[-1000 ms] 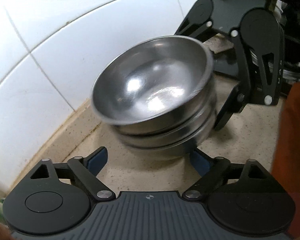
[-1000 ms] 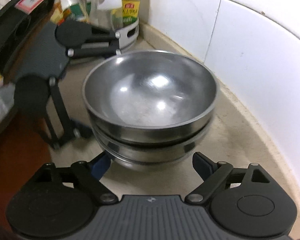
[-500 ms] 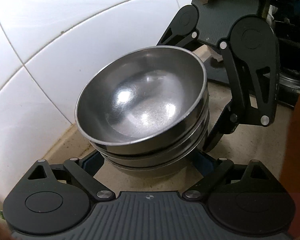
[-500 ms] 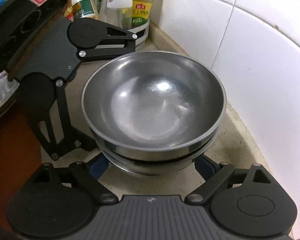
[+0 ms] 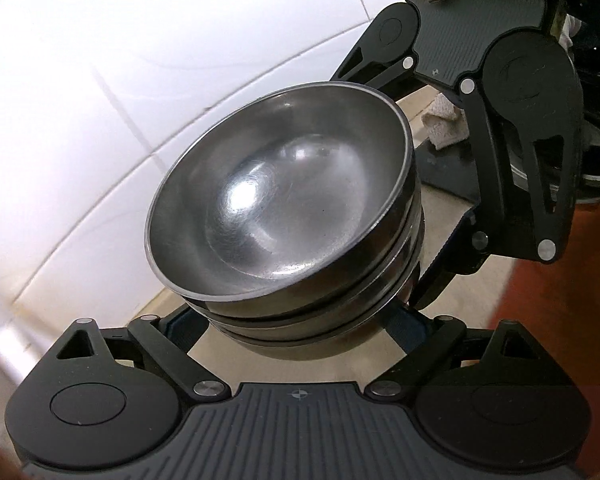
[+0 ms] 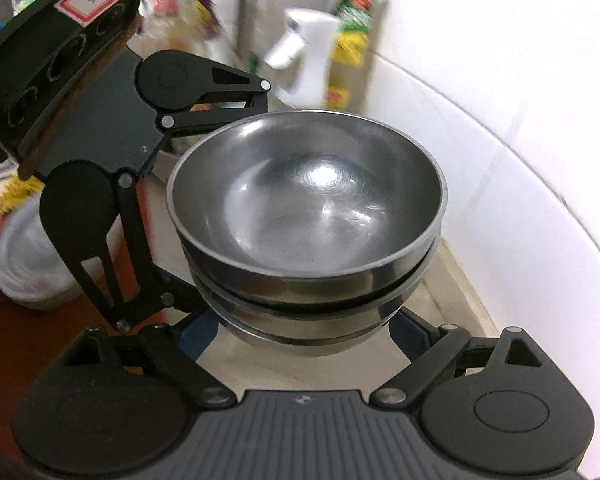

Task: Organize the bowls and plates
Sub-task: 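Lift the bowl stack and carry it over the plate stack with both tools, then lower the bowl stack onto the plates and open both tools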

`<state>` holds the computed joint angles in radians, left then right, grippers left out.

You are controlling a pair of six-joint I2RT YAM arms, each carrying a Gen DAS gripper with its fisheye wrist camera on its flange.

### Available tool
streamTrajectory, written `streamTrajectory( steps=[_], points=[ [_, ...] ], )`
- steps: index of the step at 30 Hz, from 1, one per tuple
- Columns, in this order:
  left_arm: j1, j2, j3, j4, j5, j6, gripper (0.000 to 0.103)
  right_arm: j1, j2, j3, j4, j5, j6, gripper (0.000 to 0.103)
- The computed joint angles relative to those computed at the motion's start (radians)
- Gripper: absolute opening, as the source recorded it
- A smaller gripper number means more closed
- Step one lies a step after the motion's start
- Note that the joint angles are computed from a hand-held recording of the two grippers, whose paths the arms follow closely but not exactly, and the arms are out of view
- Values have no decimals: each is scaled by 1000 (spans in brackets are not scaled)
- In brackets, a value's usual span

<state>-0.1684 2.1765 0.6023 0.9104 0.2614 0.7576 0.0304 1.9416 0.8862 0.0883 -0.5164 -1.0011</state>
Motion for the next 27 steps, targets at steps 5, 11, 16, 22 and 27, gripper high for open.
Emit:
streamTrajectory(
  steps=[5, 11, 16, 22, 27],
  points=[
    [63, -106, -178, 65, -29, -4, 95, 96, -112, -110, -11, -15, 45, 89],
    [188, -109, -344, 194, 12, 6, 94, 281, -197, -269, 99, 42, 161, 89],
    [341, -35, -416, 264, 107, 107, 94, 471, -170, -362, 246, 137, 322, 89],
    [657, -49, -457, 169, 291, 373, 93, 615, -47, -385, 410, 239, 463, 88],
    [764, 5, -426, 117, 336, 504, 92, 684, 74, -381, 542, 296, 572, 88]
  ],
)
